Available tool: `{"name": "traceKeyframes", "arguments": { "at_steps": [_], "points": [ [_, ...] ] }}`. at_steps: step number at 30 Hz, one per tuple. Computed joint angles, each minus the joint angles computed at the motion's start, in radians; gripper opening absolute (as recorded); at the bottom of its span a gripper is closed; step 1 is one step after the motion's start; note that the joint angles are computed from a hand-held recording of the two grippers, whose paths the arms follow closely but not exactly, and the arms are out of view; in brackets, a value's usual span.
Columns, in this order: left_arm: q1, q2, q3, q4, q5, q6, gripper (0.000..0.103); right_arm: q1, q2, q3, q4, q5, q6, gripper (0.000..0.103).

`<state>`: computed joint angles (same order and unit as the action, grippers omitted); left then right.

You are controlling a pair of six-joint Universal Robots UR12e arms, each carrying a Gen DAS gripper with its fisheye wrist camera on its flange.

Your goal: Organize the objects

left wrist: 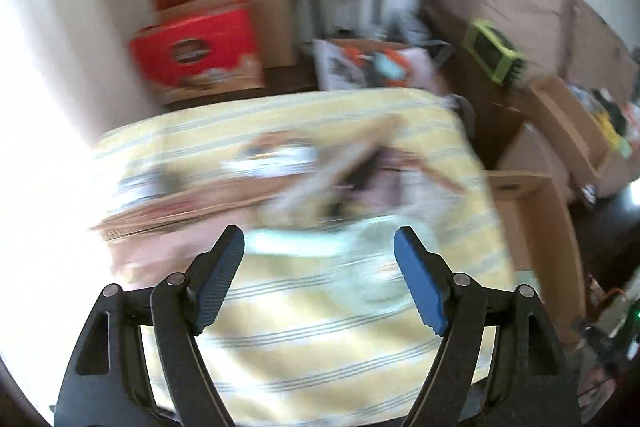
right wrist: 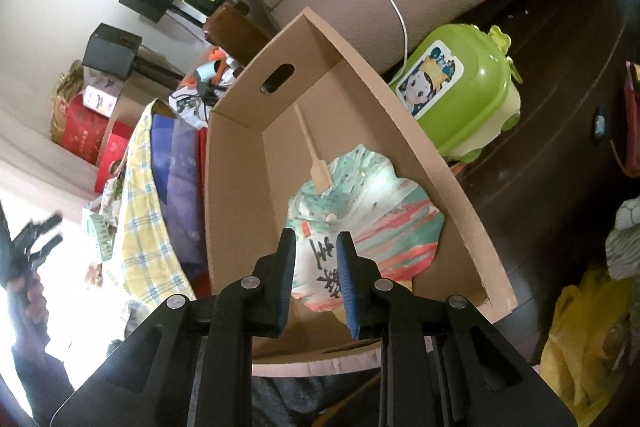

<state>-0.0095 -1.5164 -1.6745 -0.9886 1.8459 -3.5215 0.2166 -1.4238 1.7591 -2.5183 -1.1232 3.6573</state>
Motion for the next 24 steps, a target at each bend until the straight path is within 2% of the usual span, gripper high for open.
{"name": "traceKeyframes", "arguments": {
  "at_steps": [4,7,12,14,16,18,19,20,22,24],
  "points": [
    [0.086,0.105,-0.095,0.010,-0.004,-0.020,0.079,0.019,0.008,-0.032,0.042,-0.052,-0.042,0.021],
    [0.129,0.155,-0.144,0.016,-0.023,-0.038,0.079,0.036,0.009,-0.054,0.051,-0.079,-0.067,0.021],
    [0.209,0.219,-0.225,0.059,-0.101,-0.037,0.080,0.083,0.022,-0.113,0.084,-0.118,-0.134,0.021],
    [0.241,0.233,-0.245,0.057,-0.145,-0.058,0.080,0.113,0.033,-0.148,0.111,-0.133,-0.181,0.021],
    [0.270,0.254,-0.269,0.060,-0.194,-0.078,0.080,0.154,0.048,-0.196,0.155,-0.149,-0.267,0.021],
    [0.283,0.271,-0.296,0.092,-0.227,-0.086,0.080,0.192,0.064,-0.240,0.191,-0.150,-0.332,0.027],
    [0.284,0.276,-0.308,0.109,-0.231,-0.077,0.082,0.214,0.075,-0.267,0.210,-0.151,-0.362,0.034],
    [0.280,0.278,-0.317,0.123,-0.234,-0.053,0.086,0.234,0.087,-0.292,0.226,-0.155,-0.391,0.039],
    [0.272,0.279,-0.333,0.147,-0.238,-0.002,0.086,0.278,0.117,-0.352,0.258,-0.176,-0.453,0.044],
    [0.257,0.278,-0.346,0.150,-0.224,0.036,0.086,0.315,0.150,-0.408,0.273,-0.210,-0.499,0.056]
  ]
}}
